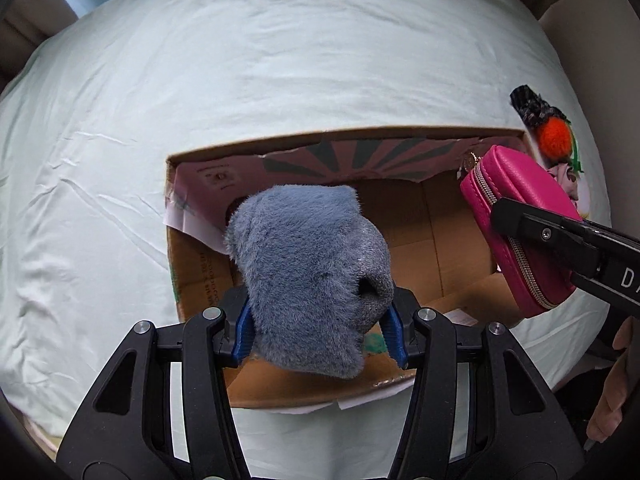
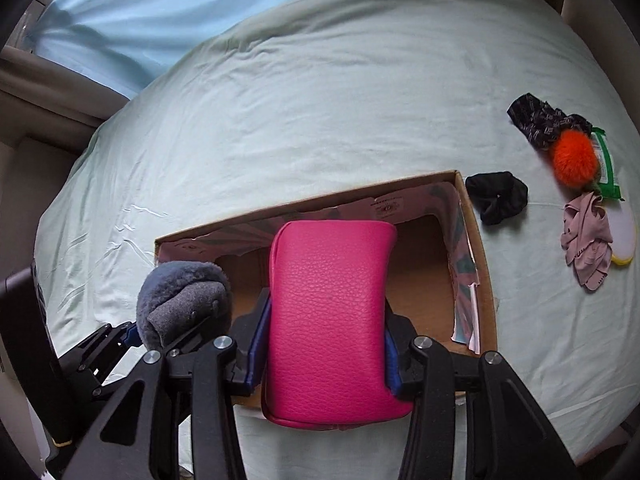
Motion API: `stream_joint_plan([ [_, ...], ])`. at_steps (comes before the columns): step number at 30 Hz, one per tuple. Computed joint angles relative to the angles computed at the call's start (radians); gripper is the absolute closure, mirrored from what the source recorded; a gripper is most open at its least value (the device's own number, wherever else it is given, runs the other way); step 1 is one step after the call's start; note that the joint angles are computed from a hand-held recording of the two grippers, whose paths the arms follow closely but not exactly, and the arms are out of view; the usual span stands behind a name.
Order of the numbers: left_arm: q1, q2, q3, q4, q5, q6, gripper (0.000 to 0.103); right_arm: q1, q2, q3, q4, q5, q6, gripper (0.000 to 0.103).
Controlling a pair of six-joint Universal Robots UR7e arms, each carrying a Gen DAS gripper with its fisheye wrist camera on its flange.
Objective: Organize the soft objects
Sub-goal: 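Carry grey sock and pink pouch into the cardboard box and release both, then withdraw both tools from the box toward the remaining items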
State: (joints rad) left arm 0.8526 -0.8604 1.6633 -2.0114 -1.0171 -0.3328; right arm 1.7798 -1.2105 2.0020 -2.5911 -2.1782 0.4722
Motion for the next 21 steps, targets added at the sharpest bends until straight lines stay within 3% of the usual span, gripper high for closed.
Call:
stream_joint_plan([
  [8,0.02,0.046,-0.03,0.075,0.027,0.014,0.054,-0.099,0.039,-0.017,0.039,0.075,0.014,0.059],
  [9,0.019,0.047,-0.03,0.066,0.027,0.021,0.052,-0.104,0.042,-0.018,0.033,0.081,0.006,0.058],
  [10,0.017,0.045,-0.027,0.056,0.031,0.033,0.043,-0.112,0.044,-0.018,0.02,0.094,-0.006,0.056],
  [11,0.013,0.044,-0.025,0.052,0.041,0.045,0.025,-0.115,0.046,-0.02,0.014,0.102,-0.011,0.053],
  [12,0.009,0.043,-0.022,0.049,0.051,0.062,0.014,-0.119,0.049,-0.016,-0.016,0.107,-0.027,0.05],
  [13,0.004,0.039,-0.012,0.036,0.058,0.085,0.0,-0.118,0.051,-0.011,-0.048,0.103,-0.04,0.036],
  [14,0.003,0.031,-0.002,0.02,0.056,0.107,0.0,-0.117,0.051,-0.012,-0.062,0.103,-0.047,0.007],
  [15,0.004,0.027,0.0,0.019,0.044,0.119,0.0,-0.116,0.051,-0.01,-0.078,0.104,-0.055,0.0],
  [21,0.008,0.011,0.002,0.045,0.027,0.097,0.0,-0.121,0.053,-0.008,-0.052,0.107,-0.079,0.0],
])
